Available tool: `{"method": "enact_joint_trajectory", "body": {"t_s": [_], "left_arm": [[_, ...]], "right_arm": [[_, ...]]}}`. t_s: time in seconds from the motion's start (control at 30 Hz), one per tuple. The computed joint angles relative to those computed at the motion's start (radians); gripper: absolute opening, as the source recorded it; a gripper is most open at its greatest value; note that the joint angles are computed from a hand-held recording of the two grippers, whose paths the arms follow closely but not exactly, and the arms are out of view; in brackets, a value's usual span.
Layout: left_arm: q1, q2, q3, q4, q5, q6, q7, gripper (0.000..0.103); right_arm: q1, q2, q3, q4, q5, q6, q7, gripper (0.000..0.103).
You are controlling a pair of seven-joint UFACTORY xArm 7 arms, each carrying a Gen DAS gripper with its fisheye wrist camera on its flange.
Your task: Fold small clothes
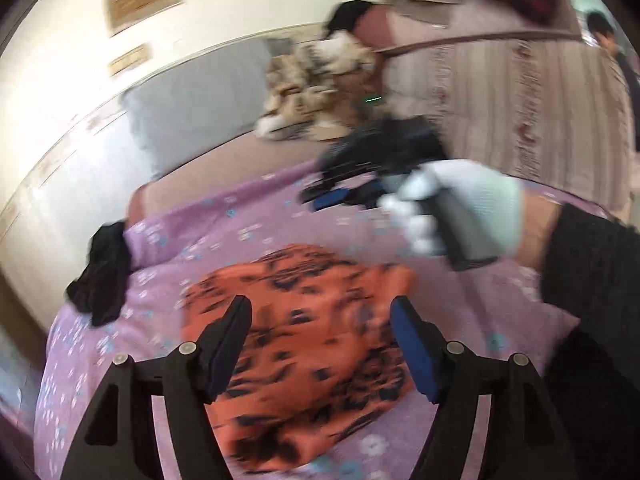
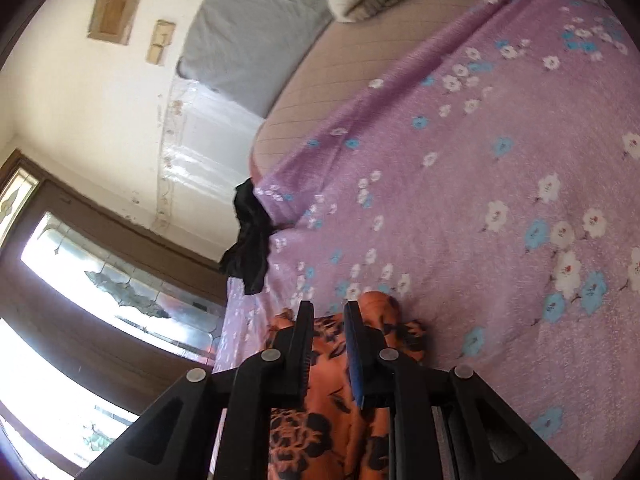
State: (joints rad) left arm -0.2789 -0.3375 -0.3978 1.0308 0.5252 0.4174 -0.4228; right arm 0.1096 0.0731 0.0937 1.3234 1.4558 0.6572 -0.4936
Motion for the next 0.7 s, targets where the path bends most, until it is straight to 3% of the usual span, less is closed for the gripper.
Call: {"method": "enact_joint_trajectory", "body": {"t_s": [0.13, 0.23, 0.37, 0.5, 0.53, 0.6, 0.7], "left_arm": [[0.107, 0.012, 0.006, 0.052, 0.050, 0.148, -0.136, 0.072], [0.083, 0.044, 0.087, 0.070, -0.046, 0.139, -0.141, 0.072], [0.026, 0.105, 0.139, 0.088, -0.170, 0.135, -0.077, 0.072], [0.002, 0.161, 0.121, 0.090, -0.102, 0.267, -0.035, 0.072], [0.012, 0.154, 0.109, 0.058, -0.104, 0.260, -0.031, 0.072], [-0.016, 0.100, 0.150, -0.037, -0.115, 0.165, -0.045, 0.072], [-0.020, 0.087, 0.173, -0.068, -0.190, 0.118, -0.015, 0.074]], "right_arm": [[0.039, -0.033, 0.026, 0.017, -0.071, 0.086, 0.007, 0.018], [0.081, -0.041, 0.041, 0.027, -0.204, 0.099, 0.097, 0.018], [0.116, -0.053, 0.046, -0.012, -0.375, 0.113, 0.263, 0.018], [0.144, -0.121, 0.047, -0.121, -0.498, 0.117, 0.359, 0.017], [0.155, -0.144, 0.047, -0.155, -0.488, 0.099, 0.346, 0.017], [0.181, -0.203, 0.050, -0.228, -0.494, 0.049, 0.324, 0.017], [0.221, -0.286, 0.041, -0.319, -0.499, -0.017, 0.322, 0.017]]}}
